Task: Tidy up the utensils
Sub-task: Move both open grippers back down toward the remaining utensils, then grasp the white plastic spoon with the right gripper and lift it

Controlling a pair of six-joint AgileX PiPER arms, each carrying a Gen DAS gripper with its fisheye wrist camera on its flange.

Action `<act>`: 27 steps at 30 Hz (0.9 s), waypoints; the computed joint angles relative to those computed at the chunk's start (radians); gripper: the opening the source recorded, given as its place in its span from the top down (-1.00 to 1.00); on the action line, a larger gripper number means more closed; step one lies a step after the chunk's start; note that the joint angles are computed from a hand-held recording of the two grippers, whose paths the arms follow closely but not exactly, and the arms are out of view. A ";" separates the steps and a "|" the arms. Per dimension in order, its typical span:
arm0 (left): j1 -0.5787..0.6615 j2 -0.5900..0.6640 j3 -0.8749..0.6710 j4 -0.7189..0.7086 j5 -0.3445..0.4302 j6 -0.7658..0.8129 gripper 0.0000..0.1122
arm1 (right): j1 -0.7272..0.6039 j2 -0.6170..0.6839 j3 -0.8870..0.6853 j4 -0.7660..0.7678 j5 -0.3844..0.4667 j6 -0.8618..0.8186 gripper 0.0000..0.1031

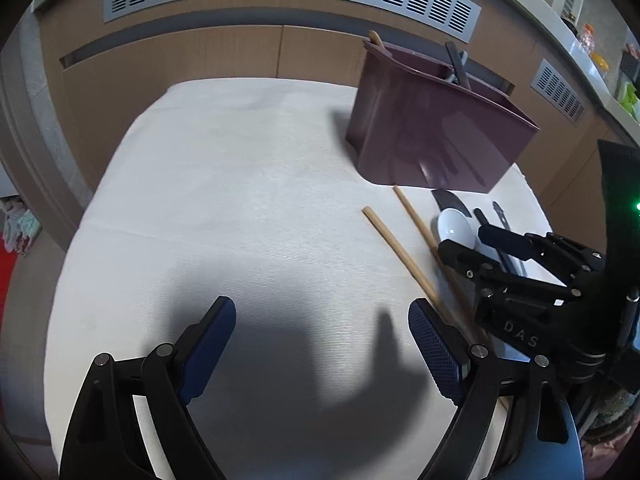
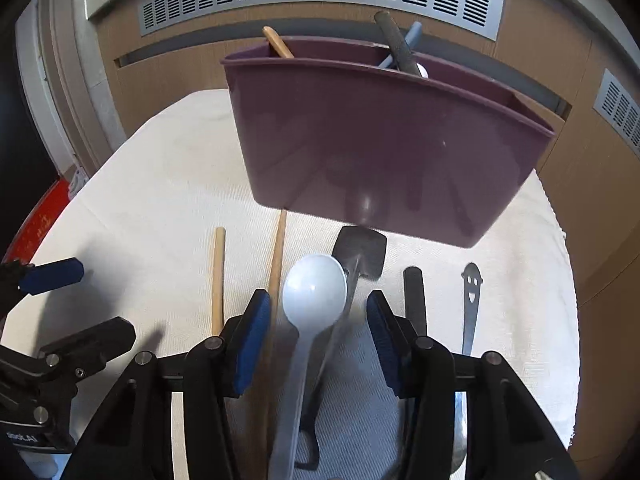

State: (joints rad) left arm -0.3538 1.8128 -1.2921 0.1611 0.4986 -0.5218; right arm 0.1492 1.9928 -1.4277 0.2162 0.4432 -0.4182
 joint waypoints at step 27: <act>-0.083 0.021 -0.063 0.241 0.134 -0.202 -0.57 | -0.060 -0.020 -0.017 0.272 0.137 -0.286 0.02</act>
State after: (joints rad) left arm -0.4369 1.8338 -1.3550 0.4024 0.6326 -0.7235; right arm 0.0896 1.9728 -1.4452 0.4880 0.5806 -0.7040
